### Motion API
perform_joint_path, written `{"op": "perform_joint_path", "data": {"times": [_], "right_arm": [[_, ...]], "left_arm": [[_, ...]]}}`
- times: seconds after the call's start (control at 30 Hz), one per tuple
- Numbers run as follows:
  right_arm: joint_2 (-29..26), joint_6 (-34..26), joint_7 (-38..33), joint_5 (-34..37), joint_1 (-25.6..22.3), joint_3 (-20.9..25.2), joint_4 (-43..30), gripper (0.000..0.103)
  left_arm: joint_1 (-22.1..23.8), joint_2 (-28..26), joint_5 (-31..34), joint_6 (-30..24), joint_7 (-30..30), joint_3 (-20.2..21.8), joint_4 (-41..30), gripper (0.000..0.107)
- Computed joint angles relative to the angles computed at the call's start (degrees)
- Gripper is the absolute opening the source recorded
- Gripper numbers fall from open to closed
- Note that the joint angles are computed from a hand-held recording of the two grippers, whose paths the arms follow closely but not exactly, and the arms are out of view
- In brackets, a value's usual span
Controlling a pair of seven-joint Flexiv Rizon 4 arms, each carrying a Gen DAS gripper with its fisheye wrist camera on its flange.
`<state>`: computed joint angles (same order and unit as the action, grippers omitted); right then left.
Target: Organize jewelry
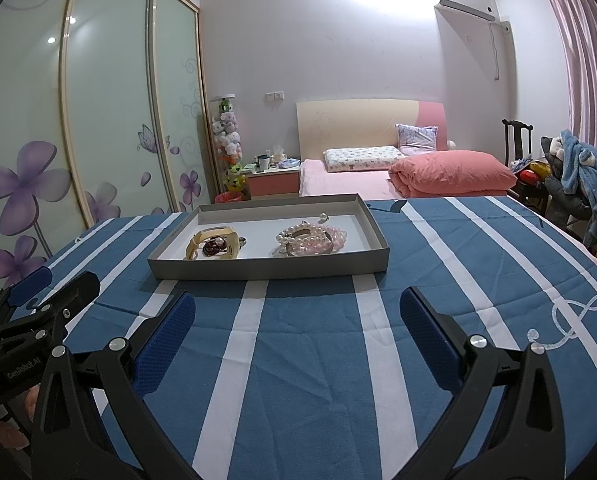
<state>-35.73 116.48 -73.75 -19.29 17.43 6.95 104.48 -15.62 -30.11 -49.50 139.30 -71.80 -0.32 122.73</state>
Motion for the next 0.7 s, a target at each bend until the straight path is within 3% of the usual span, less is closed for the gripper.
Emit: {"op": "perform_joint_path", "data": {"times": [0.7], "right_arm": [[-0.3,0.2,-0.2,-0.1,-0.3,0.2,0.3,0.101]], "left_arm": [[0.0,0.0,0.2,-0.1,-0.1,0.0,0.0,0.099]]}}
